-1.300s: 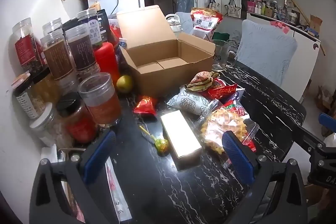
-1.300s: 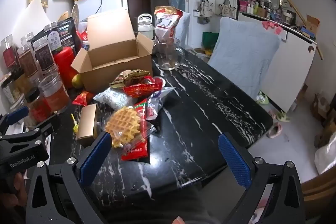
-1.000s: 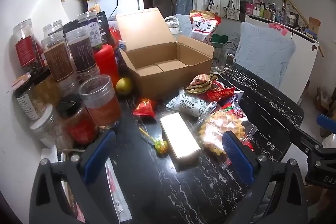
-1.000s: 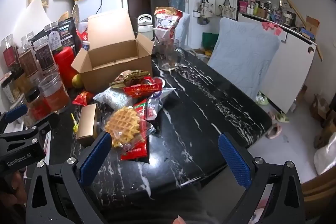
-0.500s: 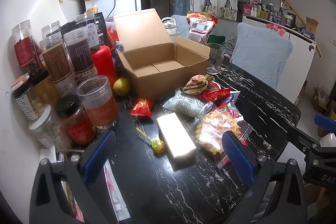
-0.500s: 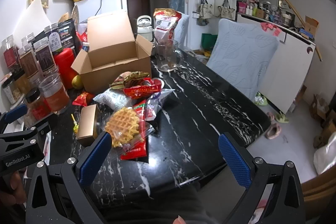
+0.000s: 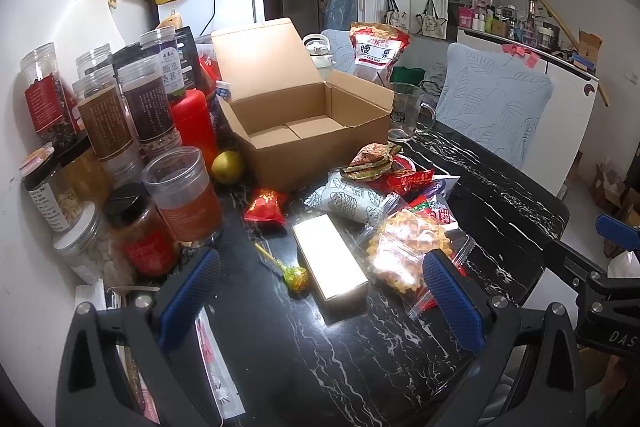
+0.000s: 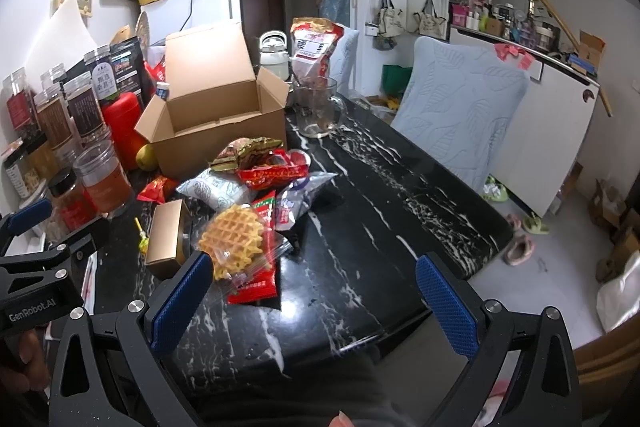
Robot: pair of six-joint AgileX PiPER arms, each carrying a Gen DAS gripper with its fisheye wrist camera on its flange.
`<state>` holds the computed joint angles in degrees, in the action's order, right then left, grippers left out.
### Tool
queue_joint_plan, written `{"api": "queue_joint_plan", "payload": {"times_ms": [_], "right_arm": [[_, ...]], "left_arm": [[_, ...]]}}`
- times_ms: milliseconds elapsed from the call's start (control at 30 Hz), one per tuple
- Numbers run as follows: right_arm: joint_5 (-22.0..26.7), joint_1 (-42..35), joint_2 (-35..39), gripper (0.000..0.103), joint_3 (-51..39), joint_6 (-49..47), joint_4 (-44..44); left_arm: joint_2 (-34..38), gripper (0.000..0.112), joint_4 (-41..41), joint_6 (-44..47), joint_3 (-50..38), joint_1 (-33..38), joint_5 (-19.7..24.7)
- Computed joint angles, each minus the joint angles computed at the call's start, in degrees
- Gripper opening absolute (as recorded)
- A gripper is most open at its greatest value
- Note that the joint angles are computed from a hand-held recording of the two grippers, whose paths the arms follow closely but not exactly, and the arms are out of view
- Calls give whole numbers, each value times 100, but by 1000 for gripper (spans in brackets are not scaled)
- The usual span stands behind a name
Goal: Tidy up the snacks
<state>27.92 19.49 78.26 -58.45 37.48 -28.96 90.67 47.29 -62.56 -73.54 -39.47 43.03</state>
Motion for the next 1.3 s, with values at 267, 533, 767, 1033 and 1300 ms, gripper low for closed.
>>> {"api": "queue_joint_plan", "payload": {"times_ms": [267, 533, 767, 1033, 1300], "right_arm": [[-20, -8, -8, 103, 14, 10, -14], [-29, -13, -32, 103, 40, 17, -24], [-34, -18, -35, 103, 46, 12, -20], [-32, -17, -39, 103, 46, 12, -21], [-40, -35, -30, 103, 37, -56, 31]], "left_arm": [[-4, 103, -48, 19, 10, 9, -52], [-18, 103, -87, 69, 17, 22, -58], [-36, 103, -72, 73, 20, 7, -49], [-40, 103, -91, 94, 21, 14, -39], [-31, 103, -81, 85, 20, 4, -30]]}}
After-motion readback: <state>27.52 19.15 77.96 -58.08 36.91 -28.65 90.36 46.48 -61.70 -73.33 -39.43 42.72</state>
